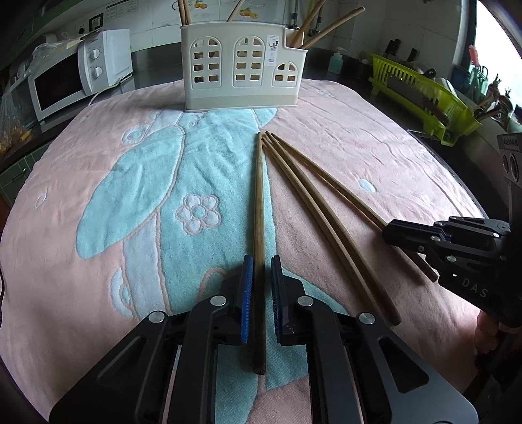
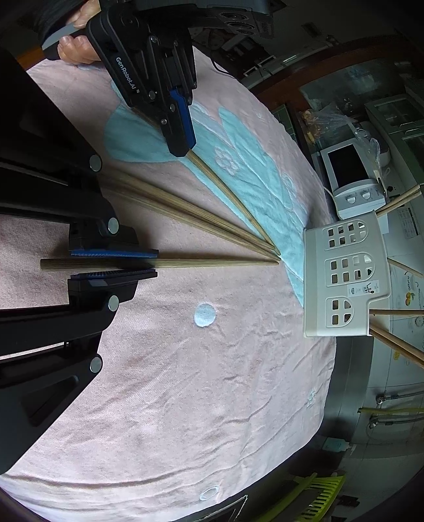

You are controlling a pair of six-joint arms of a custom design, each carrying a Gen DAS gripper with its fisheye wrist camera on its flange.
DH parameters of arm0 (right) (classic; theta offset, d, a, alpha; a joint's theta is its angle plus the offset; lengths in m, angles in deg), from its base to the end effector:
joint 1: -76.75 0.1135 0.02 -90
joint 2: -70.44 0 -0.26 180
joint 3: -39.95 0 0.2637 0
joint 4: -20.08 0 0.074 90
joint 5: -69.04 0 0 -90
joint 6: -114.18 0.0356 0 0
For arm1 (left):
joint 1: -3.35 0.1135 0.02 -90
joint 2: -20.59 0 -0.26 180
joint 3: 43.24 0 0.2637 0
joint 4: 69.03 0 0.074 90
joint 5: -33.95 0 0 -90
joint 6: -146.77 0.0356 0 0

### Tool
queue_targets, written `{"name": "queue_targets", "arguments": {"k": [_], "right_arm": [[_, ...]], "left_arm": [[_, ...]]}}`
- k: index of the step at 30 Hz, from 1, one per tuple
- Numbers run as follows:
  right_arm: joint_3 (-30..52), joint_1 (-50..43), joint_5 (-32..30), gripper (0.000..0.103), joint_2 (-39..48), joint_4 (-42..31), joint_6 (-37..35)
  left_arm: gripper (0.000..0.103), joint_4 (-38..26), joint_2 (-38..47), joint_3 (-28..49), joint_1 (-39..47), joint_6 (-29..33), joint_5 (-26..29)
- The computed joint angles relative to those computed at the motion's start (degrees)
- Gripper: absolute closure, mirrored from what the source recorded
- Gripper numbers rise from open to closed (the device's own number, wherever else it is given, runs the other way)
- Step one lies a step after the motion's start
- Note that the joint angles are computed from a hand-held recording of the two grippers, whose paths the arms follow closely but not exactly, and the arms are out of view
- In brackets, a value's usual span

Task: Organize utensils
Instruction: 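Close the left tool on another chopstick while the right tool grasps one beside it, then raise the left tool's chopstick over the holder while the right tool carries its chopstick there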

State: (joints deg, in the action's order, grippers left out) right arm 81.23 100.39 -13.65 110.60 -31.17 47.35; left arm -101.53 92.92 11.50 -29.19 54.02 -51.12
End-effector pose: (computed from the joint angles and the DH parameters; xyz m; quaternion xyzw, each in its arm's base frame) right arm 0.1438 0.0580 0.2024 0.0179 0.9382 0.0802 0.3361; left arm 0.2198 -0.1439 0.1976 0.2556 0.9038 -0.1419 0.3127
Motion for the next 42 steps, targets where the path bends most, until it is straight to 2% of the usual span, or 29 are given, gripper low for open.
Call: {"name": "queue_targets", "arguments": {"k": [14,26,36,42], "right_arm": [[0.66,0.77,1.41,0.096,-1.31,-1.32,-0.03],[6.37,2.66,4.93,0.096,-4.25,-3.94,-0.68],[12.08,-0.67,4.16,0.096,-1.36,-1.67,-4.75],[16.2,-4.07,1.9,0.096,2.96,0.14,-8.74]], "left_arm": [[0.097,-0.41,-2.86,0.09,1.38,-1.12,0.32],[0.097,0.32,-8.84,1.31,4.13,-1.57,2.95],[0.097,1.3,-7.69,4.5,6.43,-2.05,5.98],[0.097,1.11,-3.64,10.16,7.62,-1.98,7.31]]}}
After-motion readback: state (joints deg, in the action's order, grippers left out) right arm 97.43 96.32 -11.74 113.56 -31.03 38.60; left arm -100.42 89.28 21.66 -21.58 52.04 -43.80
